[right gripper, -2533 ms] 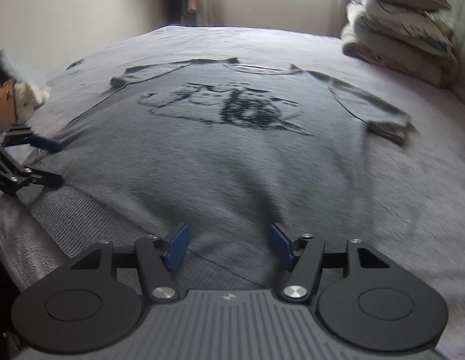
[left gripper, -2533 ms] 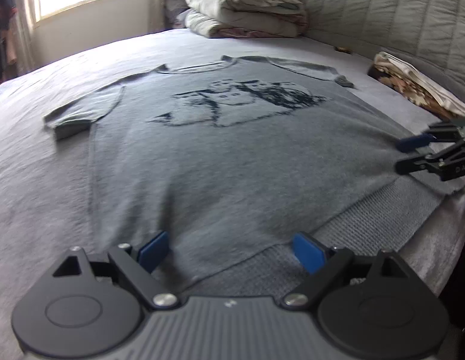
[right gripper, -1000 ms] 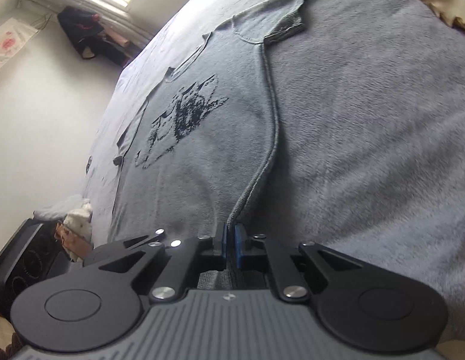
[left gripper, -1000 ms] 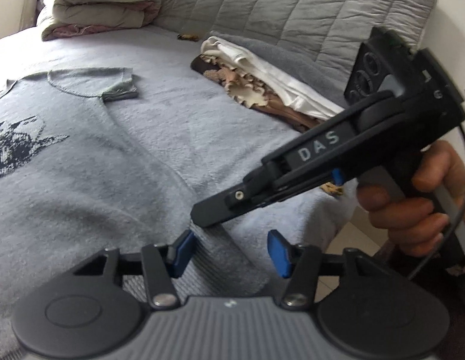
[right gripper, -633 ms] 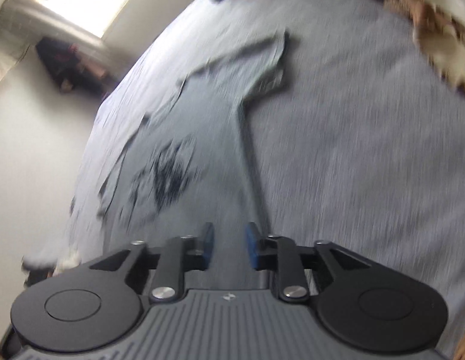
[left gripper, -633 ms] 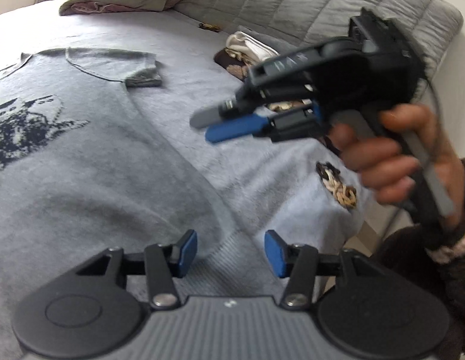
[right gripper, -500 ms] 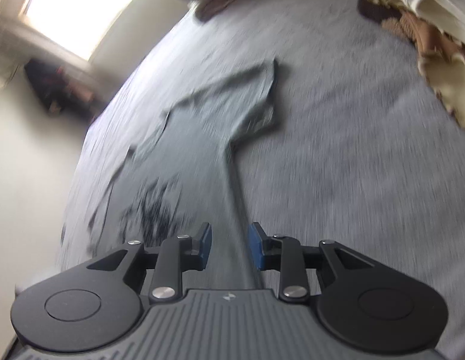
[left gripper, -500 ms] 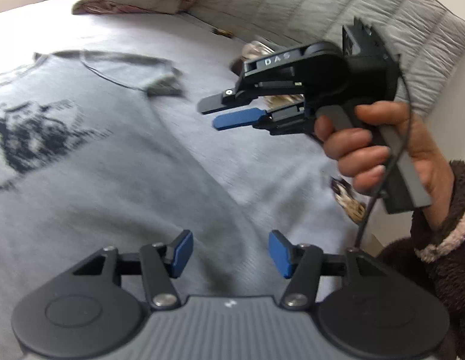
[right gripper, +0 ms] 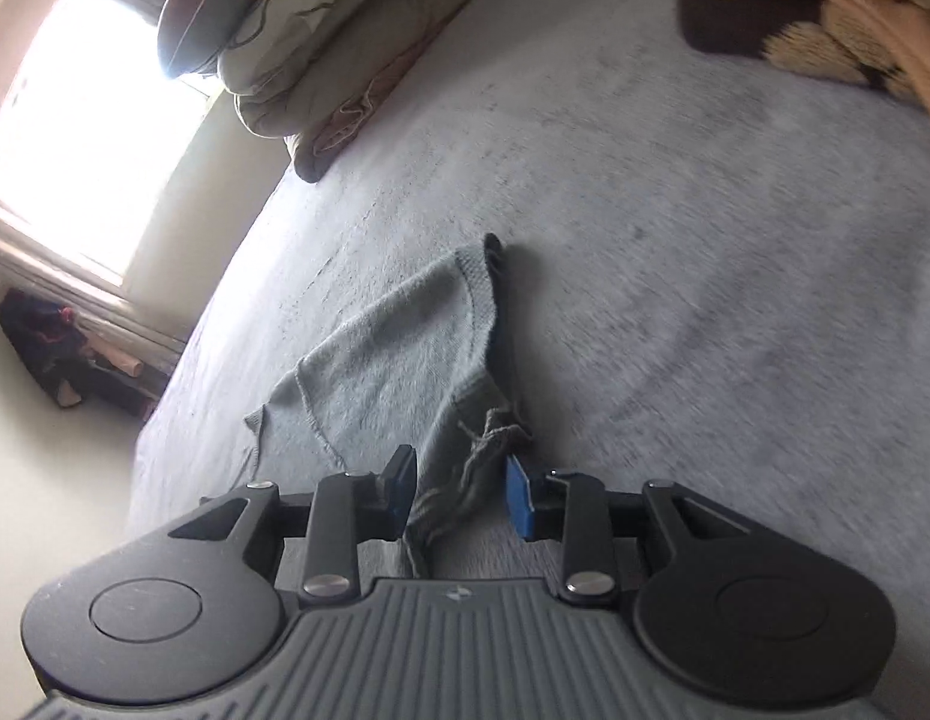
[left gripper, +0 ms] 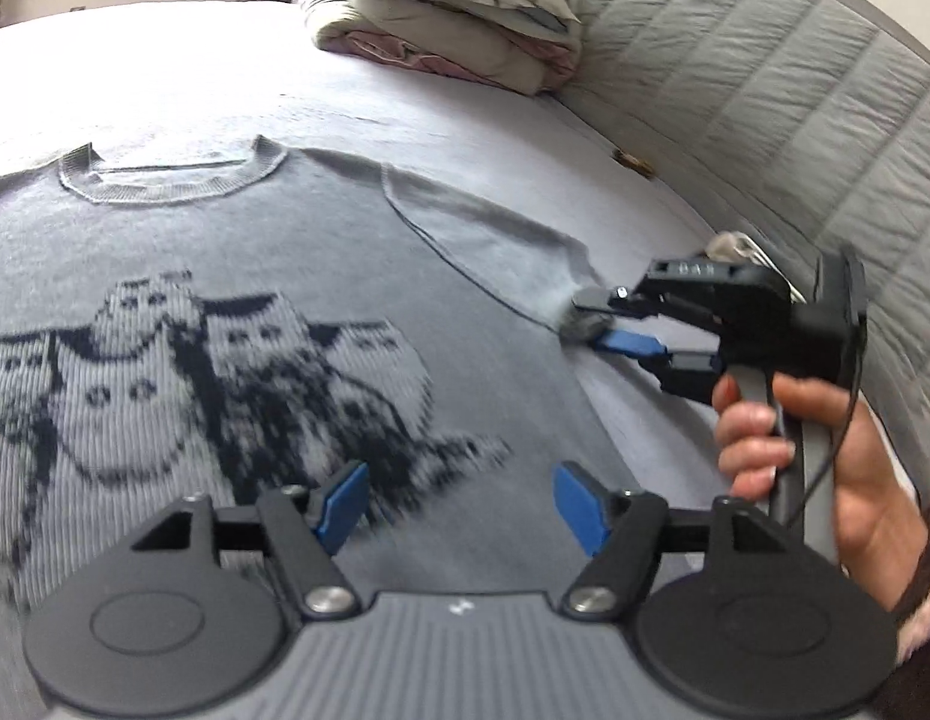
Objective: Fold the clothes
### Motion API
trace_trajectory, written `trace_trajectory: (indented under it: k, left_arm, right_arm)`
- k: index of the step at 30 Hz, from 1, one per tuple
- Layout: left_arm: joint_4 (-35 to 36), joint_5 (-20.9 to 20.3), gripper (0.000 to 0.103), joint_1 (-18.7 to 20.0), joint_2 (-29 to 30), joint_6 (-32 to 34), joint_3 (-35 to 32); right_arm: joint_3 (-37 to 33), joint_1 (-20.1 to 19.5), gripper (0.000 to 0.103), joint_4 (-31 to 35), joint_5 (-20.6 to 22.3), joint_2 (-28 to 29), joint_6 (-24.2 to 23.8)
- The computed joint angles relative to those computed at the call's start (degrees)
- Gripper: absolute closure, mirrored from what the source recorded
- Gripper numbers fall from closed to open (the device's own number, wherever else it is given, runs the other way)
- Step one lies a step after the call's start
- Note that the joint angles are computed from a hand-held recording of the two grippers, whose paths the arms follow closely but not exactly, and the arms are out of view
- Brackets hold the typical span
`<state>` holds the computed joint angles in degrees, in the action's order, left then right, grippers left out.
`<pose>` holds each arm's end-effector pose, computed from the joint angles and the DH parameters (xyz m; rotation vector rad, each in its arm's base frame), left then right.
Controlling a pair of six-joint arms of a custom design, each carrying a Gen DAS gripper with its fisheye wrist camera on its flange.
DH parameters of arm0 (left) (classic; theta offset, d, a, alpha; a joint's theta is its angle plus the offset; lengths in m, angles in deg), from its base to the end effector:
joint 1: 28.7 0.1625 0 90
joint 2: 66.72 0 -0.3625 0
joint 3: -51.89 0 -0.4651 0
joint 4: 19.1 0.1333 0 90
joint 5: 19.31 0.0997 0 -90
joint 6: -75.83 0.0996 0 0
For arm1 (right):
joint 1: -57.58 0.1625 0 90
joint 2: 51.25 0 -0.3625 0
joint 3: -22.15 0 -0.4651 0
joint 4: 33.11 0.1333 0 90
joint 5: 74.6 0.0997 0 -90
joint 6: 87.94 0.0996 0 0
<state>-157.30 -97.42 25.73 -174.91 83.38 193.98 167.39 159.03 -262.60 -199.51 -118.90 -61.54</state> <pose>-0.1038 -0.4096 0.1777 1.0553 2.7763 -0.4363 0.1456 -0.3346 0.0930 -0.7739 -2.3603 1.6336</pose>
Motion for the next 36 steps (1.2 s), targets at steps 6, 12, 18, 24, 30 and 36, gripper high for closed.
trace_trajectory:
  k: [6,12,18,24,30,36]
  left_arm:
    - [-4.0,-1.4,0.032,3.3,8.8,0.3,-5.3]
    - [-5.3,-3.7,0.027,6.1,14.3,0.2,-10.1]
    - [-5.0,-7.5,0.026,8.5,18.7,-2.8,-14.6]
    - [-6.2,-8.9,0.026,9.0,21.4,-3.4,-16.5]
    - [-7.2,-10.2,0.026,9.2,23.8,-3.8,-17.8]
    - [-6.0,-11.0,0.026,9.6,26.1,-3.1,-19.4]
  right_arm:
    - [-5.2,1.0,0.083,-6.9,-1.3,7.7,-8.3]
    - [-7.5,2.3,0.097,-8.1,0.0,10.4,-14.9]
    - [-8.6,3.6,0.098,-6.4,1.2,10.5,-18.8]
    - [-9.6,4.5,0.098,-4.0,-1.0,11.0,-21.3]
    - [-12.1,6.9,0.06,-2.6,-9.6,13.2,-21.5]
    - [-14.3,6.8,0.058,-5.2,-14.0,16.5,-24.8]
